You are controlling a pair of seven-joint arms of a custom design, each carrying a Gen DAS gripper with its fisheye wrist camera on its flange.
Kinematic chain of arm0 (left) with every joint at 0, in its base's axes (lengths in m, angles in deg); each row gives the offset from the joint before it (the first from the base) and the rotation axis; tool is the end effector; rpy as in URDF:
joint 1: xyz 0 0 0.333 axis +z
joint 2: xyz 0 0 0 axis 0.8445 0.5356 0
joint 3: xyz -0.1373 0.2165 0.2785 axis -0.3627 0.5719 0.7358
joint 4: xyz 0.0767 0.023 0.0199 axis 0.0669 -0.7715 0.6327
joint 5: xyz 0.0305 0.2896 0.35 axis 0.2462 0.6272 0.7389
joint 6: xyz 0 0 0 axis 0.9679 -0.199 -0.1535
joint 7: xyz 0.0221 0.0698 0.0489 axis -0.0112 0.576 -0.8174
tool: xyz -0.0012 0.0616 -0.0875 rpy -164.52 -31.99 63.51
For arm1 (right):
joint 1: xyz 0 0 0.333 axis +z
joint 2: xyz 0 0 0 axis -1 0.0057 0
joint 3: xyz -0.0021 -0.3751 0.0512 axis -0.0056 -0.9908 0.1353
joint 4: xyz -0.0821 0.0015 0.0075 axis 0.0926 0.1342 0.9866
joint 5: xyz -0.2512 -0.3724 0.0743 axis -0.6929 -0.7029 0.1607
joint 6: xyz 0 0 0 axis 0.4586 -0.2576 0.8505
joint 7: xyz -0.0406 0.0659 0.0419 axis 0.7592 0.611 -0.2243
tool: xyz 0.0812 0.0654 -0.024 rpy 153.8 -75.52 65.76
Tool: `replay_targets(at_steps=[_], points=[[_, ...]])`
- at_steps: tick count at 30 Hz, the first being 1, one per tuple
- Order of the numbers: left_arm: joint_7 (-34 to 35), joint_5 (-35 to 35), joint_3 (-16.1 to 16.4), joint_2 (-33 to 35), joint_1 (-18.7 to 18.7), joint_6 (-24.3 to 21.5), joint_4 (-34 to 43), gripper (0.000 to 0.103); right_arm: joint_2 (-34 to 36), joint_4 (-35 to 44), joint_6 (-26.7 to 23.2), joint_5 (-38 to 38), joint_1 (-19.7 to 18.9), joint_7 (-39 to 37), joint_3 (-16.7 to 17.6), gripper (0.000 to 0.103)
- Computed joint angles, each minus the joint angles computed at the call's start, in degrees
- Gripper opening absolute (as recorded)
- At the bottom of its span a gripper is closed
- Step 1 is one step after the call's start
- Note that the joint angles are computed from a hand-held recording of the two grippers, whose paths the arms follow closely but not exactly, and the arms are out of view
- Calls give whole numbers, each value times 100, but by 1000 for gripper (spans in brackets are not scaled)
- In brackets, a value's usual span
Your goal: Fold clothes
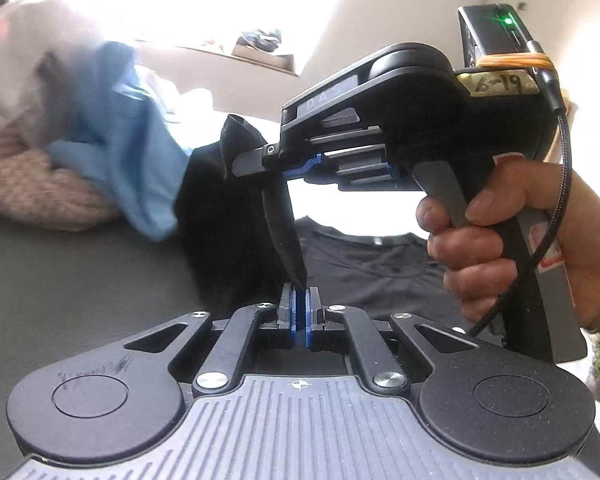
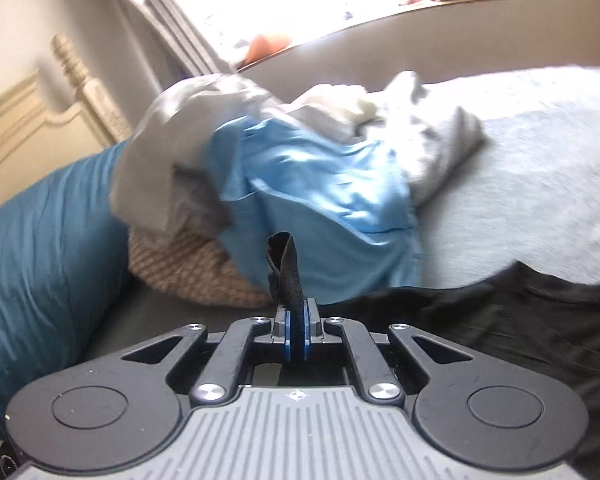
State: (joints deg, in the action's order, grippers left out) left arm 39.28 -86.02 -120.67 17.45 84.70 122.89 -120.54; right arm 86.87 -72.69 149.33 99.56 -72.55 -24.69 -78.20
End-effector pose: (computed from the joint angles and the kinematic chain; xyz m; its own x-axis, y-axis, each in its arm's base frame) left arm 0.4168 -0.2015 0.4455 0.0373 -0.9393 0.3411 -0.5016 -0.3128 -0.8066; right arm 0.6046 0.2598 0.4727 0.6572 -0.6043 -0.4505 -0.7020 -0.2731 -0.6577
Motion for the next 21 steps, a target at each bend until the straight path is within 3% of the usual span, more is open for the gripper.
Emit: replay_targets(at_steps=[4, 5, 7, 10, 13, 14, 16, 18, 21], points=[[231, 111, -51, 616, 19, 15, 289, 4, 108, 1, 100, 40, -129, 81, -94, 6], [276, 160, 146, 776, -199, -30, 319, 8, 156, 3, 170, 32, -158, 104, -105, 6], [240, 381, 847, 1037, -918, -121, 314, 21, 321, 57, 224, -57, -239, 260, -137, 6], [42, 866, 1982, 1168, -2006, -70, 158, 25, 650, 164, 195, -197, -400, 626, -161, 8], [102, 1014, 2529, 1007, -2516, -42, -74, 25, 873, 214, 230, -111, -585, 1042, -132, 12], [126, 1034, 2699, 942, -2653, -18, -156, 25, 899, 224, 144, -4, -669, 1156, -116, 19], [270, 775, 2655, 786, -2602, -53, -287, 25, 900, 202, 16, 209, -812, 1274, -96, 31], [416, 451, 2345, 647, -2343, -176, -329, 25, 798, 97, 25, 369, -891, 1233, -98, 46], [631, 237, 1691, 544, -1693, -491, -237, 26, 543, -109, -26, 331, -935, 1282, -164, 50]])
